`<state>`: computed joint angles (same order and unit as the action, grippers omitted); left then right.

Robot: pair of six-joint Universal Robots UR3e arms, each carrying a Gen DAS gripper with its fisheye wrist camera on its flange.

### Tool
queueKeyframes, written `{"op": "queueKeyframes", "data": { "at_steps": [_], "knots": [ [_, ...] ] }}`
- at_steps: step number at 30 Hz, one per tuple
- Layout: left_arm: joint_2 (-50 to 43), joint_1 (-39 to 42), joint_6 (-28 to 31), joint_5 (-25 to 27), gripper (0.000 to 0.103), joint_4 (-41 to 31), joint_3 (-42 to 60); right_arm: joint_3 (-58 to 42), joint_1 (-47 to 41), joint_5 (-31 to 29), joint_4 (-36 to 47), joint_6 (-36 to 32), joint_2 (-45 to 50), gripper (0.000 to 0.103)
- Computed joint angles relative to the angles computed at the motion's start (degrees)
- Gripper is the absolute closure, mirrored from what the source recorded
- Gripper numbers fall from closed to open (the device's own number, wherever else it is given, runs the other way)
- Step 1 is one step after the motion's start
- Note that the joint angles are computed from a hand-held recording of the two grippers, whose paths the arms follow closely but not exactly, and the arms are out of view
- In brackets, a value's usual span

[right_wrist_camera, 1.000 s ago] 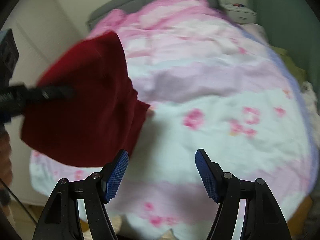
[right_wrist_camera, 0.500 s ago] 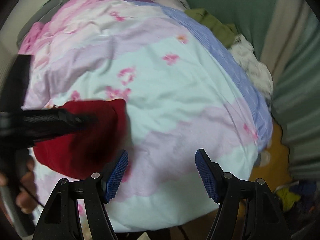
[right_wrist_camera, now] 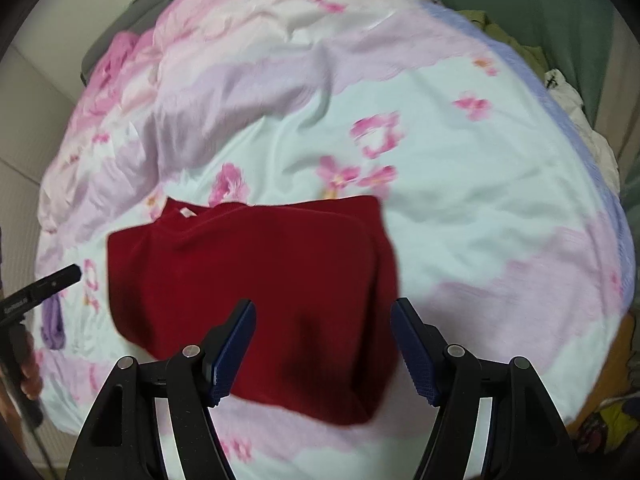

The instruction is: Fold small clothes

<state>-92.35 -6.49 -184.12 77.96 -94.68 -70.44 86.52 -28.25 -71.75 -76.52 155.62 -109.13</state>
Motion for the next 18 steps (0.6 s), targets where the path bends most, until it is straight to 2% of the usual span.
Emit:
{"op": "queueKeyframes", "data": {
  "at_steps": [3,5,6,7,11,12,13,14,15,18],
  "knots": [
    [-1.2,3.0,2.7,-5.9,0.032,3.6,-5.7,5.2,7.9,-6.1,-10.1,8.8,2.5,0.033],
    [-2.6,2.7,1.5,-5.7,0.034,6.1,-7.3,7.8,8.0,-7.2,-12.5,11.9,2.0,0.033],
    [-3.4,2.8,1.5,-5.6,0.04,6.8,-7.7,9.2,7.5,-7.3,-13.1,13.4,1.7,0.033],
    [-4.3,2.9,1.8,-5.9,0.054,6.8,-7.8,10.3,6.9,-7.3,-13.2,14.5,1.4,0.033],
    [-4.0,2.9,3.5,-7.9,0.069,8.8,-9.5,15.1,4.2,-4.4,-13.6,16.5,0.7,0.033],
    [-3.7,3.3,3.8,-9.1,0.072,7.9,-9.0,17.1,3.2,-2.5,-14.6,16.5,-0.5,0.036],
    [-3.1,3.6,4.4,-10.6,0.075,7.2,-8.4,18.2,2.6,-1.3,-15.1,16.3,-1.2,0.063],
    [-3.1,3.4,4.9,-11.2,0.076,7.1,-7.6,18.7,1.8,0.5,-14.4,15.3,-1.8,0.08],
    [-3.1,3.1,5.6,-11.4,0.077,6.8,-6.4,18.1,2.1,0.6,-13.6,14.9,-2.0,0.086],
    [-4.6,2.7,6.5,-13.7,0.077,6.9,-2.5,16.3,2.2,-1.0,-12.2,15.2,-5.5,0.087]
  ]
}}
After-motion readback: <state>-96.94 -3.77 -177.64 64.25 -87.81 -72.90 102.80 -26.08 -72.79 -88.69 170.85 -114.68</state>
